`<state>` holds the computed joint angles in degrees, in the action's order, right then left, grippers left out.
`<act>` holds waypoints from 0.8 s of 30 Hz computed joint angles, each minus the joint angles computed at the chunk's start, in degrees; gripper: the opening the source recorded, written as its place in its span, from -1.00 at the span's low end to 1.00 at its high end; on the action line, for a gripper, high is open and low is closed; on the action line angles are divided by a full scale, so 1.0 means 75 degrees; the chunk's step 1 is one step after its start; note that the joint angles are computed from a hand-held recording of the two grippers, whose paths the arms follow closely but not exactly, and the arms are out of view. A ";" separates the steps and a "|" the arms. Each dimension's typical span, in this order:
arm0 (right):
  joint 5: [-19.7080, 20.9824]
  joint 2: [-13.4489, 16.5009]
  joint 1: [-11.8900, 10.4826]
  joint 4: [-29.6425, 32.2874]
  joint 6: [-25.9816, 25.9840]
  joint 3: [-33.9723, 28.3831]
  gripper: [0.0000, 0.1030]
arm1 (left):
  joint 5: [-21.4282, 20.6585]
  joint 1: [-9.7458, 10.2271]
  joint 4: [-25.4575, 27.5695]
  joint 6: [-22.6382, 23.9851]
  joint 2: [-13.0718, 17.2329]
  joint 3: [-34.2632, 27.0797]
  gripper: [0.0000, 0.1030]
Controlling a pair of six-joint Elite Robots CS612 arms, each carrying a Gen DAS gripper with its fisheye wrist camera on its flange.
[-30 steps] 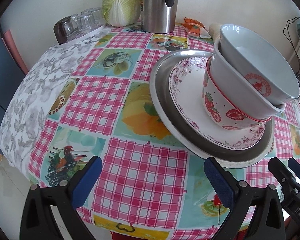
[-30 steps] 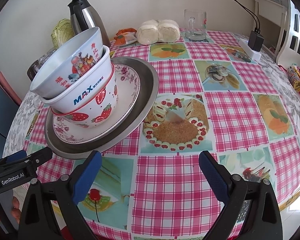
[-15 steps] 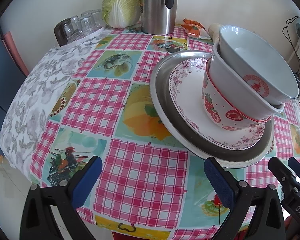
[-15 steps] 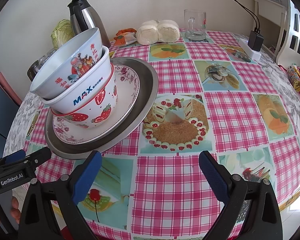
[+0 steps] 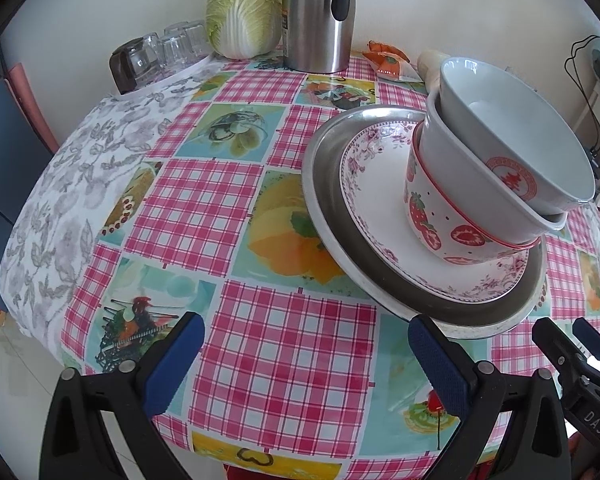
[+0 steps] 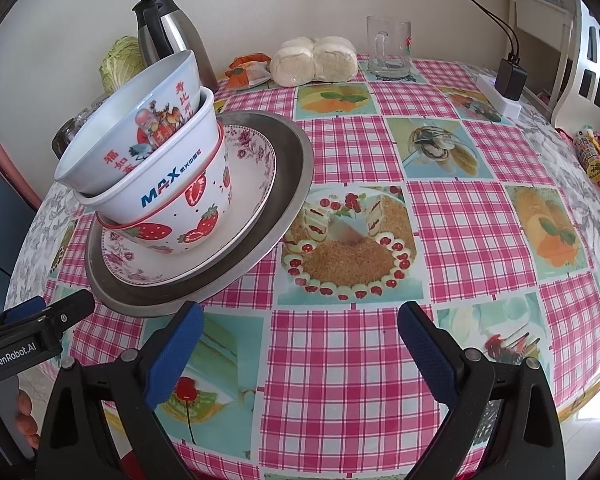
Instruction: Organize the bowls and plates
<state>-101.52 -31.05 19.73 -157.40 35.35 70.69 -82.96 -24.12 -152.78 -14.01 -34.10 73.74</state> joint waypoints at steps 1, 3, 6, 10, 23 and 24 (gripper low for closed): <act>0.0000 0.0000 0.0000 0.0000 0.0000 0.0000 0.90 | 0.0012 -0.0003 -0.0004 0.0004 0.0000 0.0001 1.00; -0.0002 0.0001 0.0000 0.0002 0.0001 -0.0002 0.90 | 0.0043 -0.0009 -0.0003 0.0017 0.0002 -0.0007 1.00; 0.0004 -0.0002 -0.0002 0.0006 0.0001 -0.0002 0.90 | 0.0052 -0.0013 -0.0011 0.0014 0.0007 -0.0013 1.00; 0.0006 0.0002 -0.0001 0.0015 -0.0002 -0.0001 0.90 | 0.0073 -0.0017 -0.0013 0.0013 0.0012 -0.0016 1.00; 0.0016 0.0007 -0.0004 0.0018 -0.0010 0.0002 0.90 | 0.0098 -0.0021 -0.0051 0.0056 0.0013 -0.0004 1.00; 0.0016 0.0007 -0.0004 0.0024 -0.0009 -0.0001 0.90 | 0.0098 -0.0021 -0.0051 0.0056 0.0013 -0.0004 1.00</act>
<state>-101.40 -30.99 19.70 -157.23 35.28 70.68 -82.23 -24.28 -153.17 -13.60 -34.01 73.71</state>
